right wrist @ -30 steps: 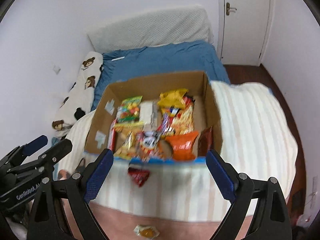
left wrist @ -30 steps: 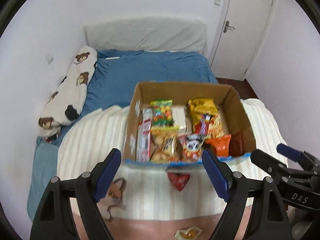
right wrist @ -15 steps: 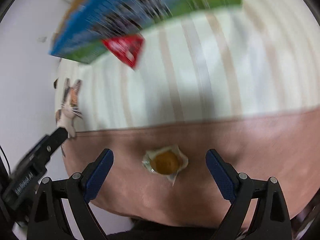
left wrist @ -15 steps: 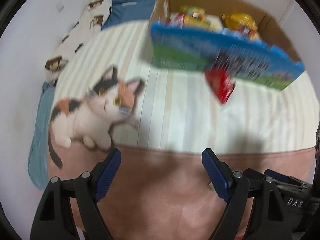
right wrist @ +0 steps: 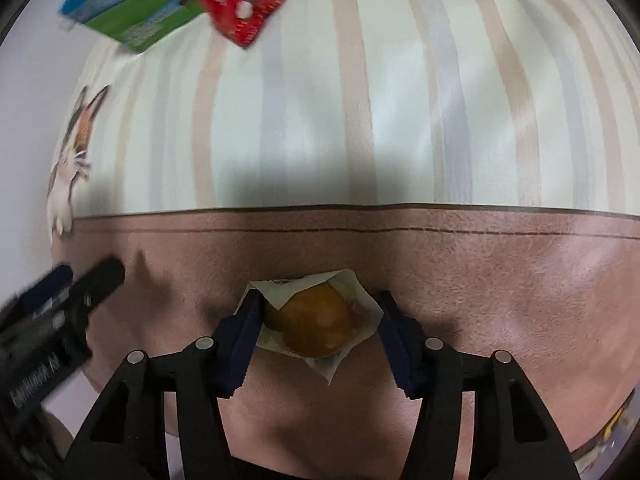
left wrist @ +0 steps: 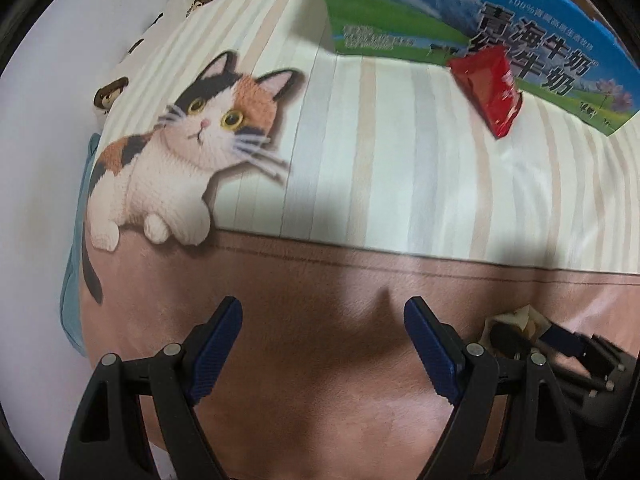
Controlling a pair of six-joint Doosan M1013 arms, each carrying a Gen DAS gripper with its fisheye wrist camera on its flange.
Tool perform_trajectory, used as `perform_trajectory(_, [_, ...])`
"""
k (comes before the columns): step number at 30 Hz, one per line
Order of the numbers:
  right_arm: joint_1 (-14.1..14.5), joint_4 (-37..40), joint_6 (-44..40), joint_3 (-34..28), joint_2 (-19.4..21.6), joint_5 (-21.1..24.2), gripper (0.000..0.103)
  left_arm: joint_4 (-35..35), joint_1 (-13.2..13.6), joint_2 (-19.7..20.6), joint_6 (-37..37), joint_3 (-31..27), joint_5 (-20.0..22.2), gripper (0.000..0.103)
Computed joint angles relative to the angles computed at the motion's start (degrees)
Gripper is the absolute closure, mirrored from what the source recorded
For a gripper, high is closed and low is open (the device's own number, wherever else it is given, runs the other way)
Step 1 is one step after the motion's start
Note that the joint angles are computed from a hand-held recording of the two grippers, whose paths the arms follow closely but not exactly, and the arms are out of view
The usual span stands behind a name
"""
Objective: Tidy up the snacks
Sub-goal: 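Grasp the egg-yolk pastry with the right tool while the left tool grasps the red triangle packet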
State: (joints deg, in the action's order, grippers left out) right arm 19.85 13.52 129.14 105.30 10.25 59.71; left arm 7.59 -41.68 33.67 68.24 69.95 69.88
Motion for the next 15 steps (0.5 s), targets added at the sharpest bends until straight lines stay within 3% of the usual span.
perform_trajectory(4, [-0.76,-1.64,2.05,1.24,-2.57,-0.76,0.048,-2.1,-0.1,1.09,0.01,-3.75,-0.55,0.021])
perform_trajectory(8, [-4.25,-3.7,6.49,2.6,-5.38,-1.94,0.048,-10.64,0.86,4.53,-0.26,-10.77,-0.01,0.02])
perform_trajectory(11, [-6.76,-5.95,9.29,2.99,-6.5,-2.09,0.048,-13.62,1.08,7.16,-1.37,-15.26,-0.61,0.02])
perform_trajectory(15, [-9.5,-7.12,10.89,3.4,-7.0,-2.71,0.048,-16.35,1.15,12.12,-3.35,-22.44,1.95,0.021])
